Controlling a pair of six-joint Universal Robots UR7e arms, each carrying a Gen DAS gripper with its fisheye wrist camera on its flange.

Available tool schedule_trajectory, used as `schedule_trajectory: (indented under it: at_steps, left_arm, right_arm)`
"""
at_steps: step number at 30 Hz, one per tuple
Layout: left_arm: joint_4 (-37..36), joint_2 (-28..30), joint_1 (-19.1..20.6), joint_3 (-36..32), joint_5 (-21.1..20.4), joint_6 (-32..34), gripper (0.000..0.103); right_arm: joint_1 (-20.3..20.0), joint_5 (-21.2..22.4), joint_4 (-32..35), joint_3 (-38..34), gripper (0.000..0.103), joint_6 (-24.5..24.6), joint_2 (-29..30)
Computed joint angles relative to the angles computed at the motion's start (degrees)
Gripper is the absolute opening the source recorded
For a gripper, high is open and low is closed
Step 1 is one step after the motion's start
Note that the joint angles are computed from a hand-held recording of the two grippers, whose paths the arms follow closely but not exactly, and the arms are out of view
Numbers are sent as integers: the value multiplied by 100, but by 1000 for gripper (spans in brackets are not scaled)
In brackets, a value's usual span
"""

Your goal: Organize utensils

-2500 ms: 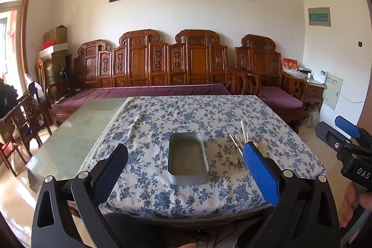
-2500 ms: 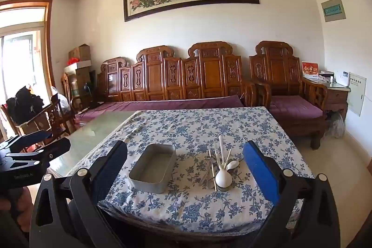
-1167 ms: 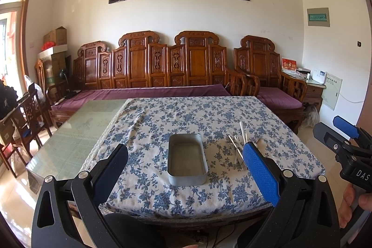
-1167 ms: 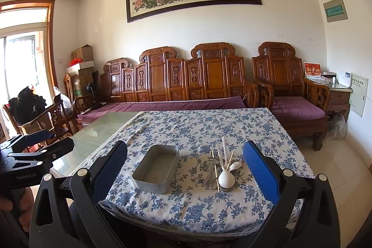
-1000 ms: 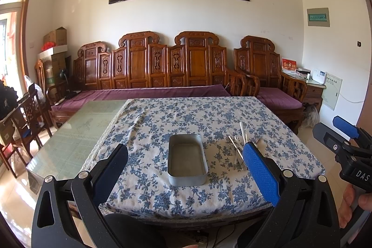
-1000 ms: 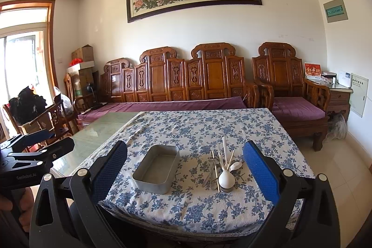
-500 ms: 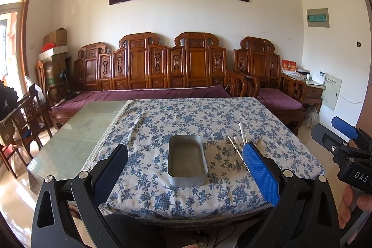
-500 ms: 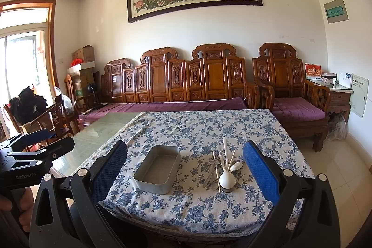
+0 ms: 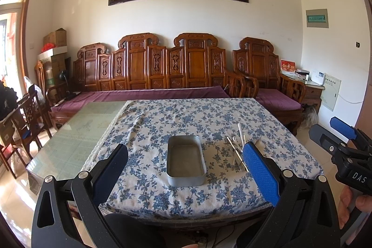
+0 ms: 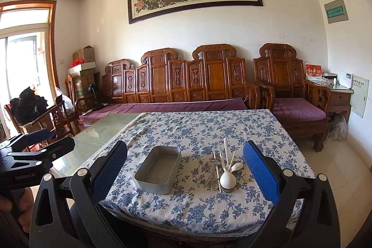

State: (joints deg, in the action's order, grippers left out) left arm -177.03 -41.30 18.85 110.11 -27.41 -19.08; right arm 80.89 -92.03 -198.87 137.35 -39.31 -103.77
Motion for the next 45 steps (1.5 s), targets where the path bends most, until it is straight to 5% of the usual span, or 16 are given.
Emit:
schedule_trajectory:
  at_steps: [12, 21, 31, 45]
  left_arm:
    - [81, 6, -16, -59, -13, -14, 95]
    - [315, 99, 195, -166, -230, -93, 95]
    - [362, 519, 710, -605, -725, 360, 95]
    - [739, 1257, 1393, -1746, -1548, 1061, 95]
  right_arm:
    - [62, -54, -74, 20, 100, 20, 59]
    - [310, -481, 266, -146, 100, 141, 47]
    - [-492, 20, 287, -473, 95, -106, 623]
    - [-1043, -165, 560, -1546, 75, -295, 1662]
